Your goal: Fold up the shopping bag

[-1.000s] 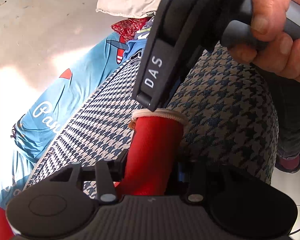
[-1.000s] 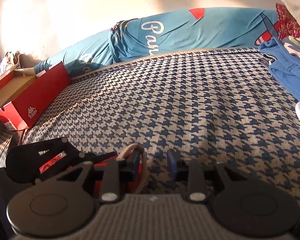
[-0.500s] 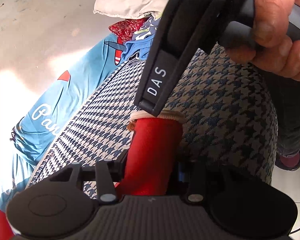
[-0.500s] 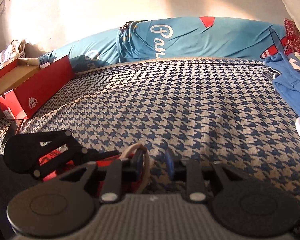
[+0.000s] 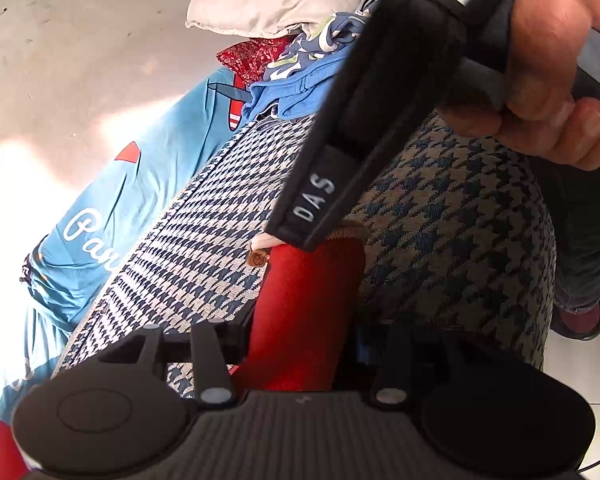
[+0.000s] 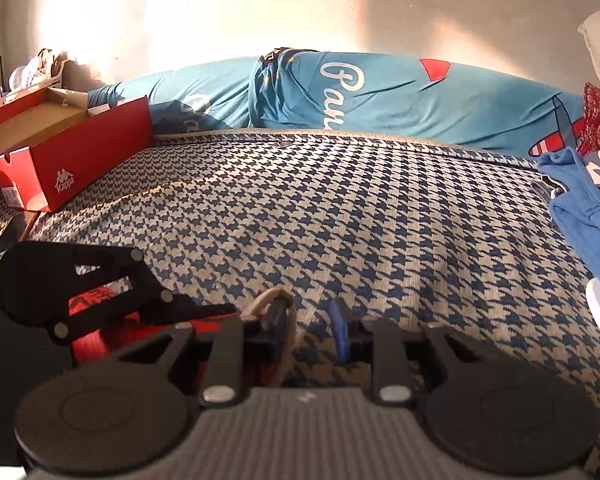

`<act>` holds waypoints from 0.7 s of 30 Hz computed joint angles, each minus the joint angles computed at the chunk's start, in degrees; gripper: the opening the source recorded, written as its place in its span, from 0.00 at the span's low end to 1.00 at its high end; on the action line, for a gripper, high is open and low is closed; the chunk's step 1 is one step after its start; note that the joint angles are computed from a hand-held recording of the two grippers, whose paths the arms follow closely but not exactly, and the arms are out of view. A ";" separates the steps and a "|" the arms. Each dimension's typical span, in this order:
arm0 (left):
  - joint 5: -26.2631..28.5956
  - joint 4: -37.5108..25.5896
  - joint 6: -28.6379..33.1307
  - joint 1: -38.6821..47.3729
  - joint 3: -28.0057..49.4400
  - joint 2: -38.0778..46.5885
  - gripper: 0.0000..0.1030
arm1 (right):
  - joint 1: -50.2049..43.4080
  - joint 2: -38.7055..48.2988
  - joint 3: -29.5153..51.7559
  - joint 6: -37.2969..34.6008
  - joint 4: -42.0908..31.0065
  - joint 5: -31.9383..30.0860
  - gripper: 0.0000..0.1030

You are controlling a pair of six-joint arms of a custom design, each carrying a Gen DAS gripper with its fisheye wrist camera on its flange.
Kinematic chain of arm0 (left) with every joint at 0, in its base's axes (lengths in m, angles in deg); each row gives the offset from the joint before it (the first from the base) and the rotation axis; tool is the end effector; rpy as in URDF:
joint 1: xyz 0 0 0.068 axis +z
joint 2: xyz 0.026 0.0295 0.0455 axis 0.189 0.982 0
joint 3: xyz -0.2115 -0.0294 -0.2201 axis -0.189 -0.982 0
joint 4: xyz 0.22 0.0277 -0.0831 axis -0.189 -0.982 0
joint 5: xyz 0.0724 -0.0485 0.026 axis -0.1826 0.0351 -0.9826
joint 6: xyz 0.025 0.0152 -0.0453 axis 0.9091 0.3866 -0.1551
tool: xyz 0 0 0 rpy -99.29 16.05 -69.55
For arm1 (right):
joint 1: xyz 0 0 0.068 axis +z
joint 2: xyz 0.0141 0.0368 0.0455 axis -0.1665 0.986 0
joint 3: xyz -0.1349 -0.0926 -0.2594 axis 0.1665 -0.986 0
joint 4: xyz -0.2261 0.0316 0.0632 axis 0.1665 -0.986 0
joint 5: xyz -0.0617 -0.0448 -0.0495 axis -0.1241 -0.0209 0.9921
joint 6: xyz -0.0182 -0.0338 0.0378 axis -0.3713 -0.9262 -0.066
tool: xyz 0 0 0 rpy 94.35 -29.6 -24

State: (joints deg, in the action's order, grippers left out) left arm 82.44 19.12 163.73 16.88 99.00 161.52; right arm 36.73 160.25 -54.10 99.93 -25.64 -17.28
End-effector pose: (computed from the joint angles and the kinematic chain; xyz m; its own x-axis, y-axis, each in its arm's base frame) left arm 0.2241 -0.0036 0.0820 0.2854 0.6863 -0.6689 0.8400 0.1569 0.5194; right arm 0.2084 0.1843 0.1526 -0.6078 -0.0351 -0.7933 0.0773 0.9917 -0.1031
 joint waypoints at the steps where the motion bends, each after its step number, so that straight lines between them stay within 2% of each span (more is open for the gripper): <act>1: -0.05 0.32 -0.12 -0.09 -0.13 0.12 0.41 | 0.17 0.17 0.14 -0.39 -0.08 0.23 0.21; 9: -1.14 5.84 -2.28 -1.85 -2.25 2.11 0.41 | 1.59 2.05 1.27 -6.90 0.08 2.78 0.20; 13: -2.05 7.96 -3.49 -3.16 -3.11 2.80 0.40 | 0.71 1.75 0.97 -5.82 0.25 0.01 0.16; 17: -2.86 9.06 -3.57 -4.40 -3.52 3.24 0.40 | -0.60 1.89 0.84 -5.79 0.56 -3.87 0.04; 21: -3.16 10.40 -4.84 -5.54 -3.76 4.17 0.40 | -0.61 1.65 0.51 -6.31 1.18 -4.09 0.04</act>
State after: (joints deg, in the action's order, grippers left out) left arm 79.28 29.52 158.88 11.34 95.24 165.69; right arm 36.12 161.90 -53.59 93.62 -24.45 -21.37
